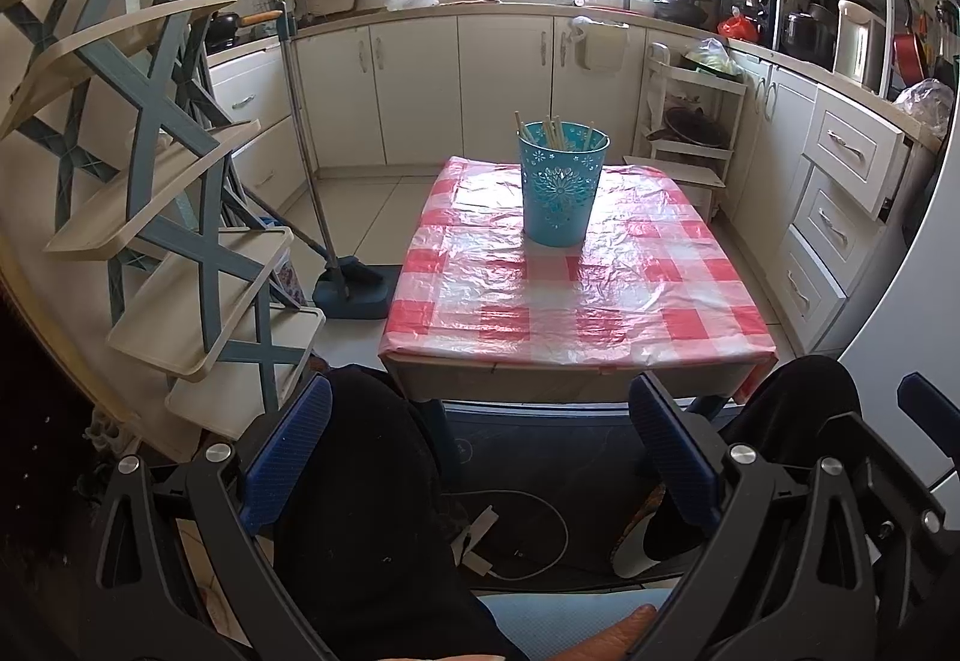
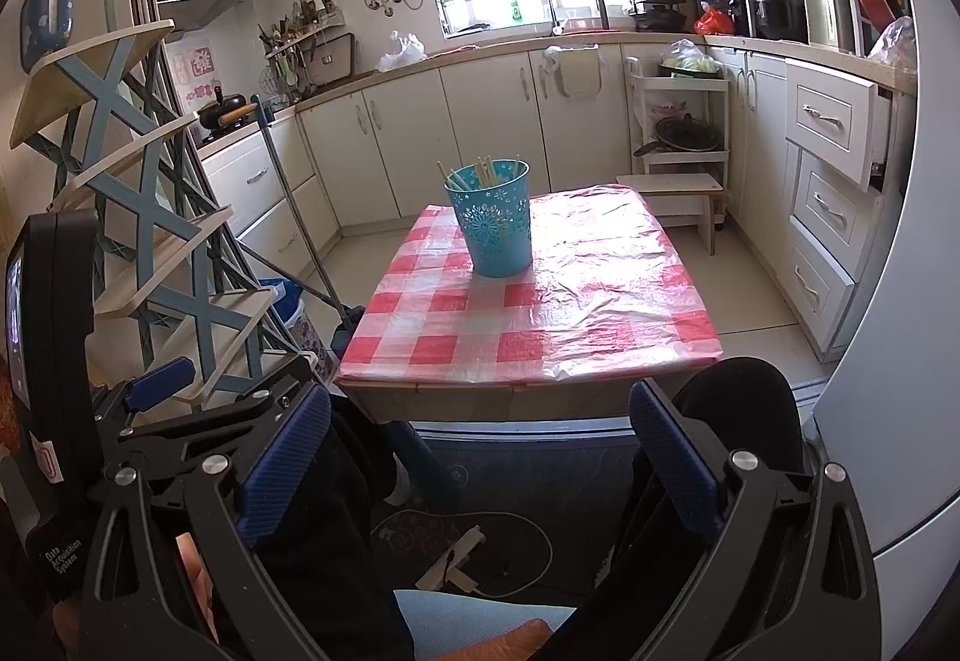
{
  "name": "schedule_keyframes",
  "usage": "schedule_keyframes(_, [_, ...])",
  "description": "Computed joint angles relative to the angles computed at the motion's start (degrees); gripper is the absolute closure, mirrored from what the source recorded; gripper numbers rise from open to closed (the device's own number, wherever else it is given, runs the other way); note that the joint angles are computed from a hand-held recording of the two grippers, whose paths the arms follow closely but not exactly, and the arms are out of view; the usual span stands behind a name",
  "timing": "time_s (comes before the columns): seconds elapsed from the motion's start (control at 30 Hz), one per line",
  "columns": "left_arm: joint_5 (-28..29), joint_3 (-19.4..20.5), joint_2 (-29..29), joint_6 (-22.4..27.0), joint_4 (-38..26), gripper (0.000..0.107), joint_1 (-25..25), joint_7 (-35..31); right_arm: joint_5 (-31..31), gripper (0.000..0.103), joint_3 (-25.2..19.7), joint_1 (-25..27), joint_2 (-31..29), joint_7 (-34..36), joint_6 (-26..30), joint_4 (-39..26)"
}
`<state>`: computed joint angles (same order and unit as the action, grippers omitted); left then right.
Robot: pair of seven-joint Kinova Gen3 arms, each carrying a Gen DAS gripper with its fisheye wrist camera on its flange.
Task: Organize utensils
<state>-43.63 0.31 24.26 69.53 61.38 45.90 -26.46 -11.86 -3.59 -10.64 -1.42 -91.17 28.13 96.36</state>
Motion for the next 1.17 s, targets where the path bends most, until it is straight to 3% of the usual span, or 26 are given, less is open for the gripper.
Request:
schedule_keyframes(0.47, [-0.15, 0.29, -0.70, -0.41, 1.49, 0.012, -0.60, 0.44, -2.37, 0.007, 0.43, 0.33, 0.14, 2.98, -0.09, 0.85])
schedule_keyframes(0.67, [5.76, 2.62, -2.93, -6.48, 4.88, 0.012, -5.29, -0.06, -4.38, 0.007, 0.80, 0.83, 0.62, 5.59, 1.21, 0.29])
schedule_keyframes(0.87, [-3.42, -0.33, -0.29, -0.46, 2.43, 0.012, 1.01, 2.80, -1.94, 0.008, 0.39, 0.94, 0.53, 3.78, 0.61, 0.17])
schedule_keyframes(1.03, [-0.95, 0.28, -0.12, -0.42, 1.34, 0.012, -0.48, 1.75, 3.39, 0.007, -0.15, 0.77, -0.07, -1.22, -2.30, 1.64])
schedule_keyframes(1.17, [1.07, 0.62, -0.54, -1.35, 1.77, 0.012, -1.69, 1.50, 3.50, 0.007, 0.10, 0.64, -0.06, -1.27, -2.66, 1.86])
